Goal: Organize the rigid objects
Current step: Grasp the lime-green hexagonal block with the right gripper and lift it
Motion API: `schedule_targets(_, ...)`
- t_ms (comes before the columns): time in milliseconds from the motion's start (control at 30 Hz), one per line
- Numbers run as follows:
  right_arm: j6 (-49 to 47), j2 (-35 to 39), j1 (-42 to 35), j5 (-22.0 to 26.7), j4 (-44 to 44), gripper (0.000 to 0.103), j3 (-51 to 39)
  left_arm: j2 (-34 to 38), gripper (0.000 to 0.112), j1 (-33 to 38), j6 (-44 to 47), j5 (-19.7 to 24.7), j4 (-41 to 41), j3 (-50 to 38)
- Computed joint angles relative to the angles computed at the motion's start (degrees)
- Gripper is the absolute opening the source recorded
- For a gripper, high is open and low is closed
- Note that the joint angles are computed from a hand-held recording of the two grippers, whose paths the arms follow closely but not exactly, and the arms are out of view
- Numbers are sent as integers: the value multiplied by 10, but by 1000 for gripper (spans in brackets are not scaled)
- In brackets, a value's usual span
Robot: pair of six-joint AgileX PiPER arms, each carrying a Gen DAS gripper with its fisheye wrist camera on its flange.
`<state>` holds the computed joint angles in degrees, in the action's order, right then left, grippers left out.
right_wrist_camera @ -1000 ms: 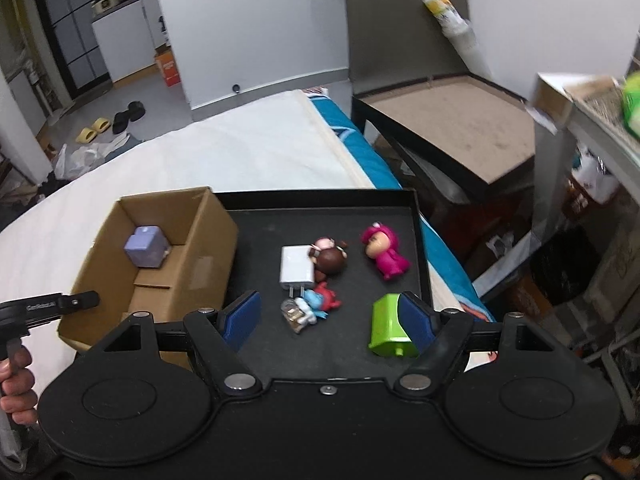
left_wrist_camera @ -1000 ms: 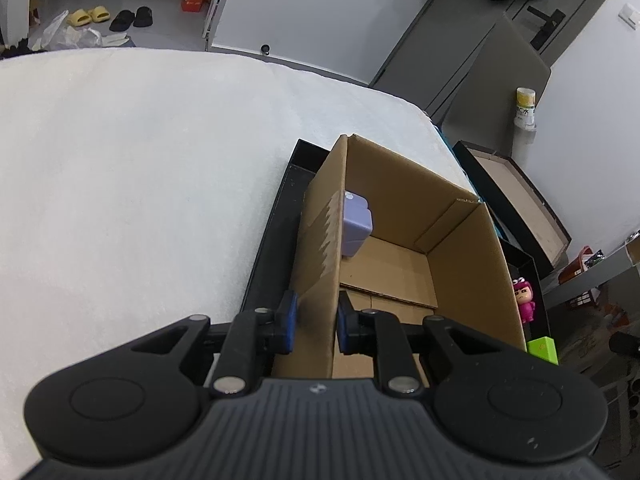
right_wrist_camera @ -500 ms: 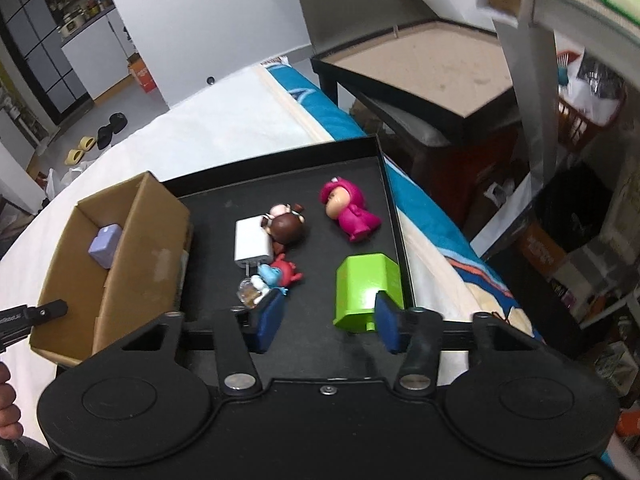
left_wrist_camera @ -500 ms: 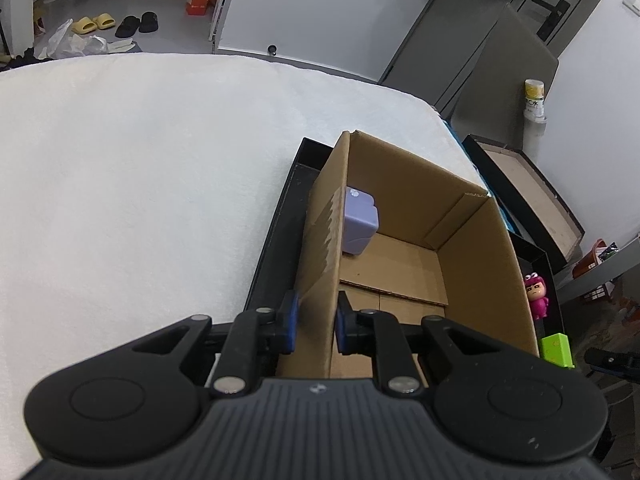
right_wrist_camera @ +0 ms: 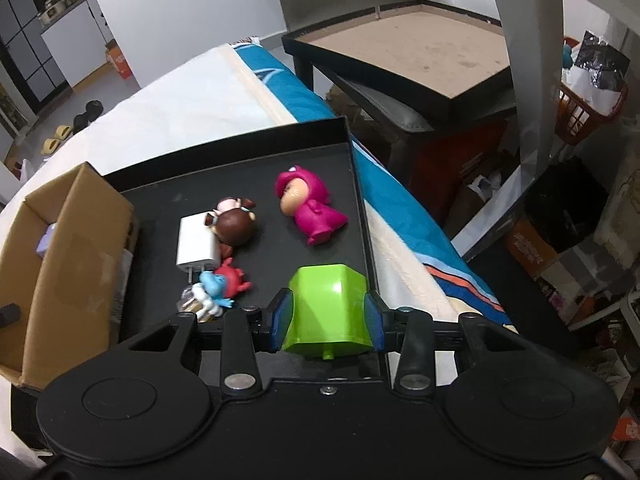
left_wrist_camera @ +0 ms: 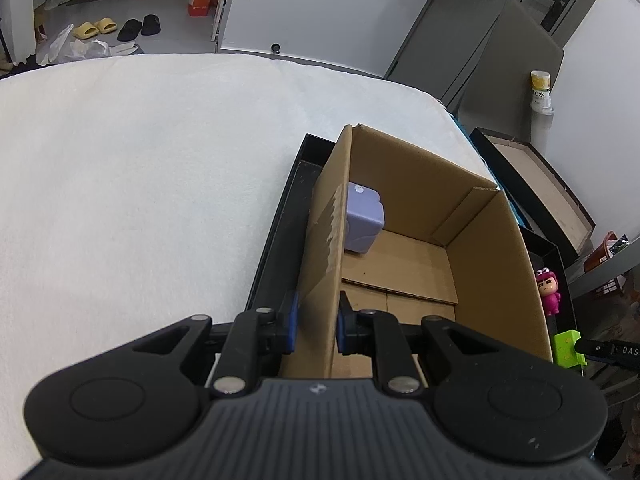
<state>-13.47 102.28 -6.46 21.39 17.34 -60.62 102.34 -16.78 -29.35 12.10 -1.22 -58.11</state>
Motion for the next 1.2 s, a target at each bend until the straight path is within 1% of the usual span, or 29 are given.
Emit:
schedule_targets(67,-6,5,-2,-1,5,36,-2,1,17,0,2,0,-3,-1)
schedule_targets(133,-41,7,-7,0,41,33,-1,1,17,1,13,0,-14,-1)
schedule_targets(233,-55,5,-4,2,55,33,1,-1,17,5,42,-2,-42,2)
schedule_targets(400,-86,4,-9,33,97,33,-2,-3,18,8,72,0,-71,4)
schedule_targets(600,-92,4,-14,92,124,33,-12,-1,18,12,108,-2,-105,5)
schedule_targets(700,-86,9,-18,111,136,37,-19,-1,18,12,107,-3,-104,4)
schedule_targets(867,-91,27,-27,126,153,46,-29,0,18,10,87,-1,-85,2)
schedule_targets(967,-99,40,-35,135,171,49,-37,0,18,9,82,0,-83,2)
schedule_targets(1200,-122,68,-48,152,209,50,-46,0,18,9,74,4,-78,-1)
